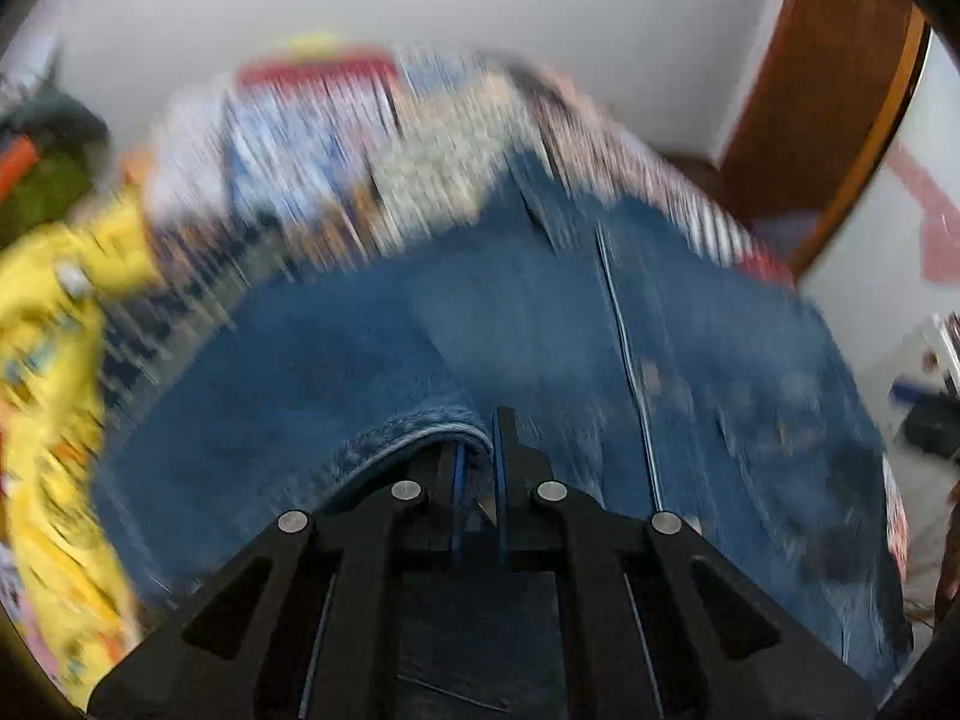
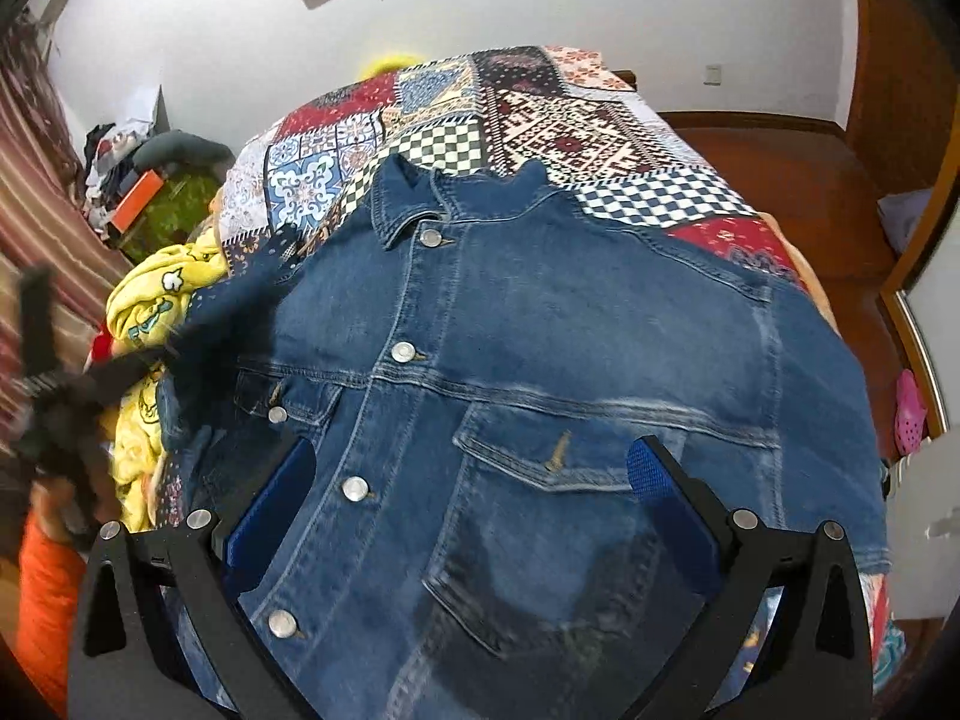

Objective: Fold large clothes

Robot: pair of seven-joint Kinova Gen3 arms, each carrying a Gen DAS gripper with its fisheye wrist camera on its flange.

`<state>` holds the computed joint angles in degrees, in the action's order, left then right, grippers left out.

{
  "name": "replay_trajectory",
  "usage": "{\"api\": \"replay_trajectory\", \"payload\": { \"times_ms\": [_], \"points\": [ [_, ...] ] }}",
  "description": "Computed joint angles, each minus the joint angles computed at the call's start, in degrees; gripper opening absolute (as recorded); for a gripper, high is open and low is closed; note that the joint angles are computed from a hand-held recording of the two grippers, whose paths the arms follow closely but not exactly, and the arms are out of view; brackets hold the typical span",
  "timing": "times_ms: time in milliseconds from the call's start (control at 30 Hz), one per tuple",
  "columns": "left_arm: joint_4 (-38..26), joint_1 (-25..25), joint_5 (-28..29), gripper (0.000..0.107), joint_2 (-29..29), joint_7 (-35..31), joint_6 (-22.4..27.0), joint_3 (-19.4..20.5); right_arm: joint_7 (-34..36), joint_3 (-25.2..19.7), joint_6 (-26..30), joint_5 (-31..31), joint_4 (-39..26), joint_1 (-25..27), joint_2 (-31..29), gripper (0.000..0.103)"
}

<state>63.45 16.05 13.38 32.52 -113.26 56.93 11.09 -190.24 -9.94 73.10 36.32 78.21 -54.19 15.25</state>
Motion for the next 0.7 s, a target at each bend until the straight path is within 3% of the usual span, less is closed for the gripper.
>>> {"api": "replay_trajectory", "payload": {
  "times_ms": [100,167,200,233,400,467,533,633,700],
  "points": [
    [2.1,2.92,-2.92,0.009,0.59,3.47,1.06,-1.75,-1.62,-0.37,0.75,0.46,1.3,-0.78,-0.9,0.103],
    [3.99,2.23,-1.49,0.023,-0.36,3.39,1.0,-1.7,-2.54,-0.76,0.97,0.51,2.2,-0.93,-1.38,0.103],
    [4.08,0.5,-0.44,0.043,-0.33,3.41,2.37,-0.09,-3.04,-0.98,0.94,0.56,2.7,-0.99,-1.65,0.103],
    [4.21,-0.55,0.52,0.056,-0.37,3.53,3.28,0.76,-3.28,-1.2,0.84,0.45,3.14,-0.88,-1.86,0.103],
    [9.42,-5.4,6.26,0.06,-5.06,2.47,1.2,0.43,-3.38,-1.77,1.38,0.35,3.59,-0.76,-1.61,0.103],
    [10.94,-8.7,9.61,0.069,-6.3,2.38,-0.47,0.1,-3.4,-1.8,0.78,0.21,3.82,-0.55,-1.64,0.103],
    [13.34,-11.56,12.34,0.086,-7.79,3.18,-3.16,-0.38,-3.12,-1.7,0.26,0.15,3.64,-0.24,-1.33,0.103],
    [15.6,-11.4,10.46,0.091,-9.07,8.17,-7.96,-4.26,-2.4,-1.45,-0.13,0.04,2.91,-0.05,-0.6,0.103],
    [14.56,-12.81,8.79,0.091,-7.87,10.26,-7.74,-4.58,-1.57,-1.13,-0.57,-0.33,2.2,0.16,0.04,0.103]
  ]
}}
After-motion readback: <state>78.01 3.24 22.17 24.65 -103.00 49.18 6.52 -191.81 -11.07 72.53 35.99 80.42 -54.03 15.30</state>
